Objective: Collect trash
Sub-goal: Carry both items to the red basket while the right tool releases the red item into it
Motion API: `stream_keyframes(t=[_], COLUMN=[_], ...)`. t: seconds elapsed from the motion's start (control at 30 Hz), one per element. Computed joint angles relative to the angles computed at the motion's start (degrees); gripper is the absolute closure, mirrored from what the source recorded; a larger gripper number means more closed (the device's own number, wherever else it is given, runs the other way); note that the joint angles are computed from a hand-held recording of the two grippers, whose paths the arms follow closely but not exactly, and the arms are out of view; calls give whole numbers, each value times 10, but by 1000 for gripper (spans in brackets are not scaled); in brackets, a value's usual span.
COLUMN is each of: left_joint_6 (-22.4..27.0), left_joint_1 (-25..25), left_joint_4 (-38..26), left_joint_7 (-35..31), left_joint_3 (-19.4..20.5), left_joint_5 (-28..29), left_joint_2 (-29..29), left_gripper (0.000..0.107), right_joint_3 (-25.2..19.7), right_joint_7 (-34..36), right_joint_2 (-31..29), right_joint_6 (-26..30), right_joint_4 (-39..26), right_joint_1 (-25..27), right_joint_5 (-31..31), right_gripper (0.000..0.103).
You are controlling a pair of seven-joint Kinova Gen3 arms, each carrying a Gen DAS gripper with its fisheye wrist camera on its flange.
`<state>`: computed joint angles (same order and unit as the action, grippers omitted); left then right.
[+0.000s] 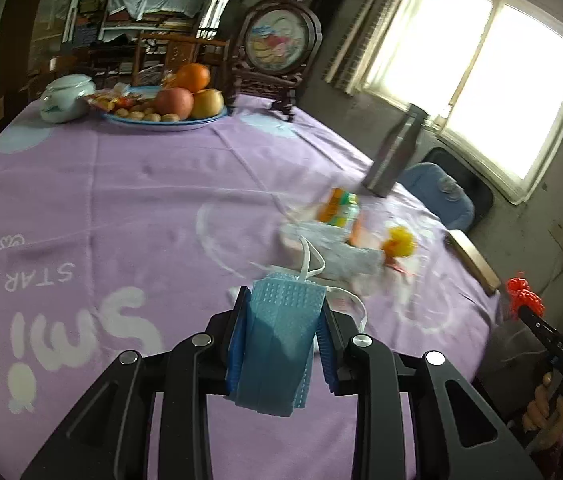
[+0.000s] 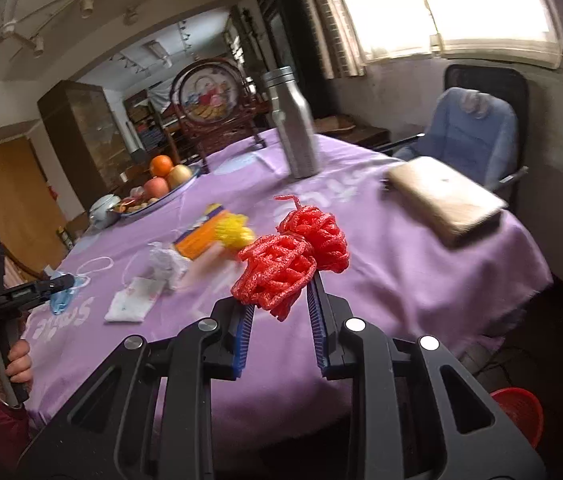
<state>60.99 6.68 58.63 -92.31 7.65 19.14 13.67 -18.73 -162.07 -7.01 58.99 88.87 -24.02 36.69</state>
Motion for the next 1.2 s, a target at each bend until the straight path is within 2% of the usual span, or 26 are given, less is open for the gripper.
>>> stream_keyframes(t=[0.2, 0.6, 0.77, 0.8, 0.9, 1.03, 1.1, 1.2], left_joint_6=[-11, 15, 46, 51, 72, 114, 137, 179], left_joint_1=[43, 155, 216, 226, 259, 307, 330, 368], left_joint_4=[5, -47, -95, -103, -139, -203, -242, -319], left_joint_7=[-7, -12, -7, -6, -2, 4, 5, 6], left_joint_3=[22, 66, 70, 70, 70, 66, 63, 58], left_joint_5=[0, 11, -20, -24, -37, -58, -64, -72], left_joint_2=[-12, 36, 73, 80, 109, 160, 188, 240], left_gripper=[76, 76, 76, 76, 76, 76, 76, 76], right_joint_3=[-1, -4, 42, 66, 134, 191, 188, 157], right_joint_7=[15, 54, 80, 94, 134, 157, 171, 180], right_joint_2=[-72, -211, -239, -239, -240, -303, -323, -341], right_joint_6=[36, 125, 130, 126, 92, 48, 51, 71], right_joint_4=[49, 159, 246, 273, 330, 373, 365, 345], right_joint_1=[33, 123, 149, 154, 159, 189, 209, 253], right_joint_5=[-41, -139, -201, -222, -269, -313, -313, -300], right_gripper=[76, 76, 72, 68, 47, 47, 47, 42])
